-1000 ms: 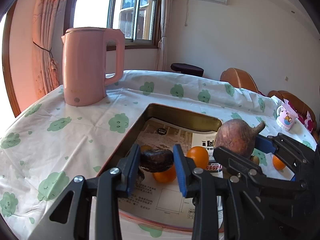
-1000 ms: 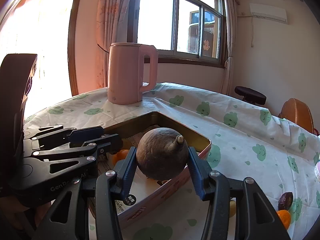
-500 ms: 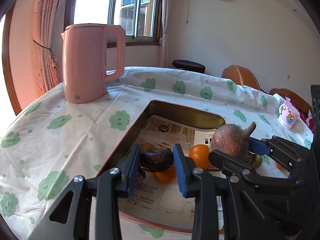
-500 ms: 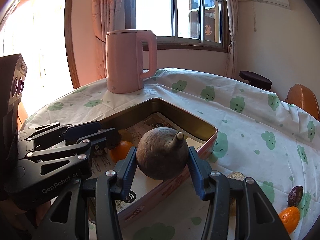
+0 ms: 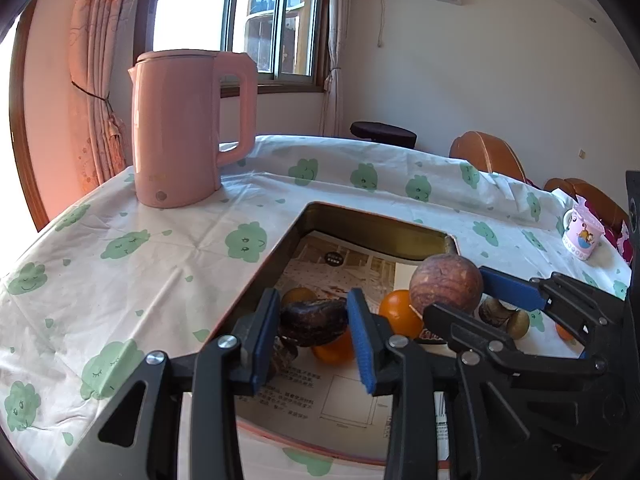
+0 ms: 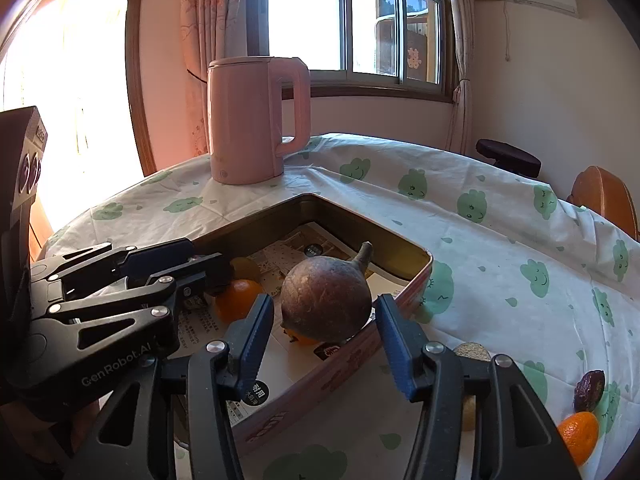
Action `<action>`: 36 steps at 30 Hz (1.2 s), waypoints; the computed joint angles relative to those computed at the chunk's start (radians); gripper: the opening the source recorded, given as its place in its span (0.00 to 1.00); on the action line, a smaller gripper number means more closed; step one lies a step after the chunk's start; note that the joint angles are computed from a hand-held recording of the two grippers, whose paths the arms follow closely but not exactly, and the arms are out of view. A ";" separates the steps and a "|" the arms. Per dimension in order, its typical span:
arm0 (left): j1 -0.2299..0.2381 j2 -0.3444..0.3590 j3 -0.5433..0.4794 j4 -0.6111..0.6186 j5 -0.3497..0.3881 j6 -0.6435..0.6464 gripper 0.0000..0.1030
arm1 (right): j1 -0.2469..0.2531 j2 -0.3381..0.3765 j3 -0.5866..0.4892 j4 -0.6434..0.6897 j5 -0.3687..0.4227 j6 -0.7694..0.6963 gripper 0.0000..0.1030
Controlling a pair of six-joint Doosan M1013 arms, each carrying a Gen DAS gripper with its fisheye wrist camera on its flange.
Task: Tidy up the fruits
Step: 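Open the left gripper over the tin while the right gripper lowers and releases the brown fruit, then grasp a mandarin orange on the cloth with the right gripper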
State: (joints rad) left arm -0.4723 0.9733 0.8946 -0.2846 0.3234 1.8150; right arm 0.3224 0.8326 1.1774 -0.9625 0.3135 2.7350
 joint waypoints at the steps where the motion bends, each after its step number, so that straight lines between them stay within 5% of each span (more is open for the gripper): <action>1: -0.001 0.000 0.001 0.009 -0.002 -0.008 0.36 | 0.000 -0.001 0.001 -0.009 0.000 0.008 0.54; 5: -0.001 -0.007 0.015 0.051 -0.027 -0.062 0.47 | 0.003 -0.003 0.006 -0.064 0.011 0.065 0.56; 10: 0.002 -0.018 0.041 0.000 -0.067 -0.027 0.58 | 0.003 -0.018 0.041 -0.271 0.000 0.300 0.68; 18: 0.002 -0.036 0.079 0.041 -0.126 -0.088 0.76 | 0.014 -0.036 0.086 -0.600 0.028 0.628 0.75; 30: -0.002 -0.048 0.101 0.110 -0.163 -0.165 0.82 | 0.018 -0.047 0.117 -0.792 0.073 0.836 0.85; 36: -0.012 -0.056 0.114 0.007 -0.170 -0.034 0.84 | 0.016 -0.062 0.149 -0.852 0.086 0.915 0.85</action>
